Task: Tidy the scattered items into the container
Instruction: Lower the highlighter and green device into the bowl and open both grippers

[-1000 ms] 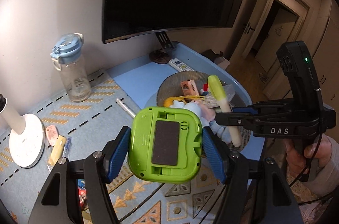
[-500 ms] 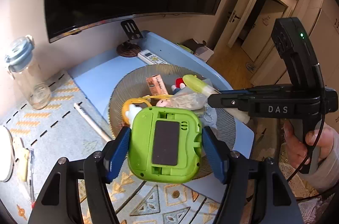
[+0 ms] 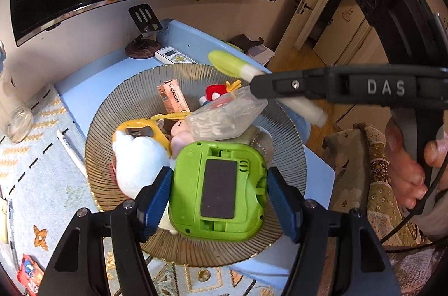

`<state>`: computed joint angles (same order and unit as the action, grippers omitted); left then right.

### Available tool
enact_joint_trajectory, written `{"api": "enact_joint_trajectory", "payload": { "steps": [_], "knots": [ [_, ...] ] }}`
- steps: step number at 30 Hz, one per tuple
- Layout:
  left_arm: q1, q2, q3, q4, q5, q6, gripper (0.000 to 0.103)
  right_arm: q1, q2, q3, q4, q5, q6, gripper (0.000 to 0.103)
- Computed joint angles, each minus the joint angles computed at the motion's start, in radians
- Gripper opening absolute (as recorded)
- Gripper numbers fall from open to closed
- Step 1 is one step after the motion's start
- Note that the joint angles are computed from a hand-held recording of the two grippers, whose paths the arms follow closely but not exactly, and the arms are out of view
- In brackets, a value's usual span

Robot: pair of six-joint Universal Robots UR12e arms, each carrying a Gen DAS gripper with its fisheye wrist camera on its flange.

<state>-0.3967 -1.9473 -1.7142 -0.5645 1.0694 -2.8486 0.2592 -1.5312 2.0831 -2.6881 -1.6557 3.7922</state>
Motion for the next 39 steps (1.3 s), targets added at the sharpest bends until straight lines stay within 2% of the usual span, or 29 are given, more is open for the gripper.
{"api": "enact_joint_trajectory", "payload": {
  "steps": [9, 23, 25, 26, 29, 39],
  "knots": [
    [-0.018, -0.02, 0.008, 0.003, 0.027, -0.042, 0.065, -0.048, 0.019, -0.002, -0.015, 0.106, -0.042, 0.025],
    [-0.03, -0.026, 0.015, -0.029, 0.075, -0.061, 0.065, -0.069, 0.041, -0.017, 0.016, 0.17, -0.025, 0.026],
    [-0.027, -0.025, 0.017, -0.032, 0.066, -0.07, 0.065, -0.076, 0.035, -0.013, 0.019, 0.19, -0.012, 0.032],
    [-0.023, -0.025, 0.017, -0.034, 0.053, -0.075, 0.069, -0.079, 0.03, -0.008, 0.01, 0.197, -0.003, 0.036],
    [-0.015, -0.018, 0.008, -0.018, 0.032, -0.088, 0.072, -0.08, 0.015, 0.005, -0.011, 0.182, 0.026, 0.043],
    [0.008, 0.026, -0.036, -0.001, 0.004, -0.058, 0.072, -0.052, 0.003, 0.005, -0.014, 0.134, 0.093, 0.044]
  ]
}}
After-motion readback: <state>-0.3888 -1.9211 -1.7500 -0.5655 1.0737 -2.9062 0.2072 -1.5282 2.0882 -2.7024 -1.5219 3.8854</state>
